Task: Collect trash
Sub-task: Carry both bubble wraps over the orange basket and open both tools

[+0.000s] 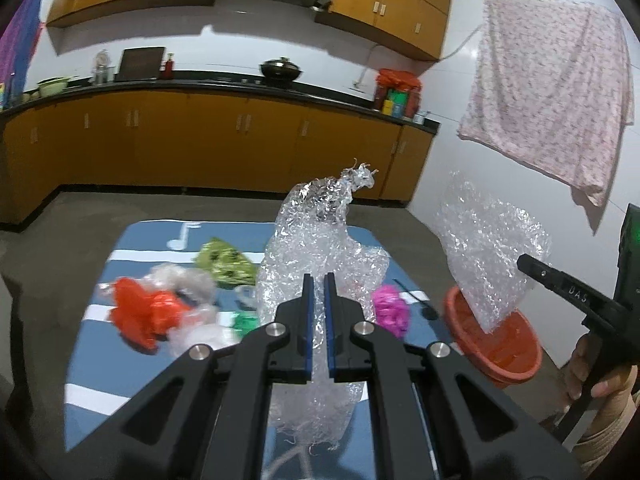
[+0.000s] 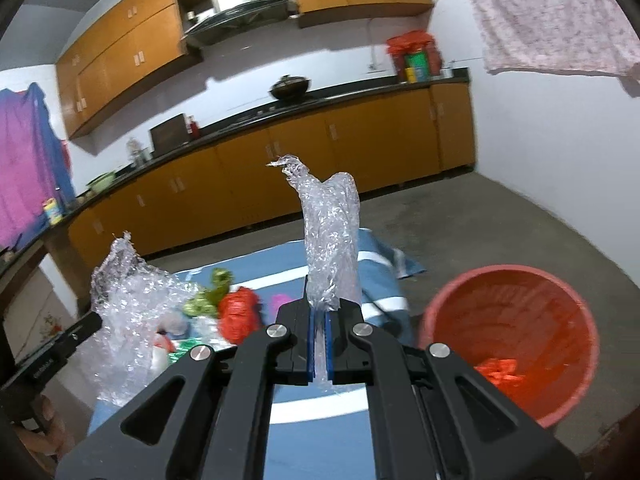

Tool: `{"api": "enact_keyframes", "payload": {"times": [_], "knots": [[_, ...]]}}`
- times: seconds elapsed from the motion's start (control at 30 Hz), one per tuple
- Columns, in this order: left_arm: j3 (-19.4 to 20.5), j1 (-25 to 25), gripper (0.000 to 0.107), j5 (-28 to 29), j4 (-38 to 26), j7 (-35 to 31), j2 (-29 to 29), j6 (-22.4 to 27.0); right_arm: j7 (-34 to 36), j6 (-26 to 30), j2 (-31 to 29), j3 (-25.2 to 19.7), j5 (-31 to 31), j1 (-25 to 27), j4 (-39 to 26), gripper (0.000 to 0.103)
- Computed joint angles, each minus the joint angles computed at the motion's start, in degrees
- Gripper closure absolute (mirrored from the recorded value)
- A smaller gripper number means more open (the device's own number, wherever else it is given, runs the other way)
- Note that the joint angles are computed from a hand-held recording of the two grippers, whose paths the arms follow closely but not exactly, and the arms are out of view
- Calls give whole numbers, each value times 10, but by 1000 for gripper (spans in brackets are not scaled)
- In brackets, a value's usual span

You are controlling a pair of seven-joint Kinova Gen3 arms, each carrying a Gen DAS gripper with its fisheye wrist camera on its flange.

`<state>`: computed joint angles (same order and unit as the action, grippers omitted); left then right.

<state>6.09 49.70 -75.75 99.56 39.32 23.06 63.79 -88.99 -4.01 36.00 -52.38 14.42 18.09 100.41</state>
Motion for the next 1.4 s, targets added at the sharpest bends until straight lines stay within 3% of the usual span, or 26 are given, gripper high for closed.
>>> {"api": "enact_keyframes", "payload": {"times": [0.37,0.63,0.93,1.3,1.37,1.4], "knots": [[-30,-14,101,-33,-110,-72,70,-132,-75,-53,-47,132,1,-23,32,99],[-57,-21,101,-6,-232,-166,150,-232,-138,-54,-38,174,37,-16,21,99],[-53,-60,101,105,-363,-291,234,-301,-171,-46,-3,177,67,0,-7,99],[-39,-89,100,237,-500,-458,312,-291,-146,-18,49,121,72,34,-52,99],[-42,-89,92,258,-523,-476,323,-283,-133,-7,59,103,69,45,-60,98],[-44,-89,78,268,-529,-481,325,-282,-125,-4,63,97,66,50,-61,97]]}}
